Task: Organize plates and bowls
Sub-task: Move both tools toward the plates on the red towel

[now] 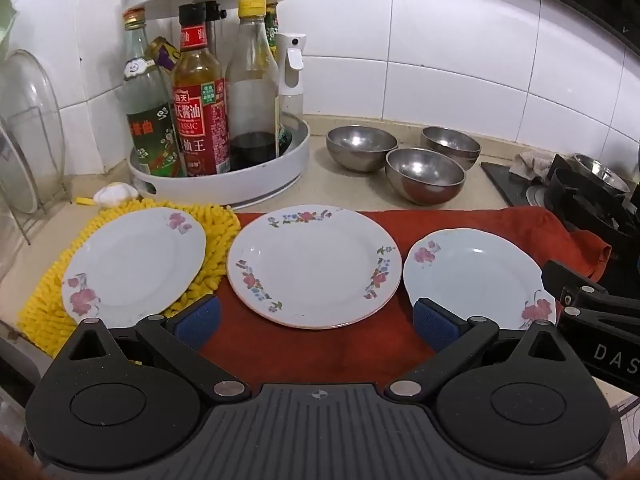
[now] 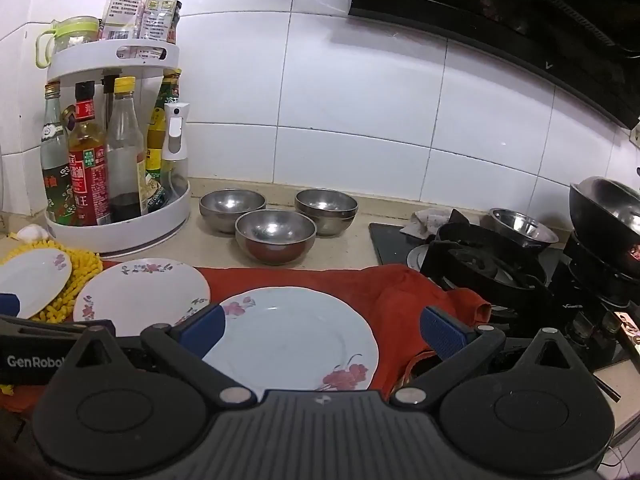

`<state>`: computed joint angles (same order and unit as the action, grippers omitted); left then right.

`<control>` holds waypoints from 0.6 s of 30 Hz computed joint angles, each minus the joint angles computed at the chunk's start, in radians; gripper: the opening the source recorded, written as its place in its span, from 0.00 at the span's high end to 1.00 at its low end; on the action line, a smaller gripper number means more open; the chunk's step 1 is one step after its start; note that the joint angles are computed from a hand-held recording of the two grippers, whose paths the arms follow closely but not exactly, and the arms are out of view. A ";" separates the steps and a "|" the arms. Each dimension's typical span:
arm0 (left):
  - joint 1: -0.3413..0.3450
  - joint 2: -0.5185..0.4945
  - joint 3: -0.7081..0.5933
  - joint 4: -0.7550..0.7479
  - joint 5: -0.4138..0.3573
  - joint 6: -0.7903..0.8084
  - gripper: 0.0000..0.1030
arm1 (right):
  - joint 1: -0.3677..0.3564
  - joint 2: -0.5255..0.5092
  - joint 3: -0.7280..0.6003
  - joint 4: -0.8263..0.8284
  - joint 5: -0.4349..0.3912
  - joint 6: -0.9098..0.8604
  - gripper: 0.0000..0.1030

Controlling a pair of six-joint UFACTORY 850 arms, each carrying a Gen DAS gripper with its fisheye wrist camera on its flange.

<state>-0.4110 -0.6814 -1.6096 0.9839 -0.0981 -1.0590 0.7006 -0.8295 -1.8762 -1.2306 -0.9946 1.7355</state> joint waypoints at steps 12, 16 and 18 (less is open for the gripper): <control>0.003 0.005 0.009 -0.018 0.002 0.020 0.00 | 0.003 0.004 0.002 0.004 -0.001 0.002 0.03; 0.004 0.007 0.011 -0.020 0.004 0.023 0.00 | 0.003 -0.001 -0.007 0.005 -0.002 -0.004 0.03; 0.005 0.007 0.011 -0.057 0.004 0.061 0.00 | 0.002 0.001 -0.004 0.004 0.000 -0.003 0.03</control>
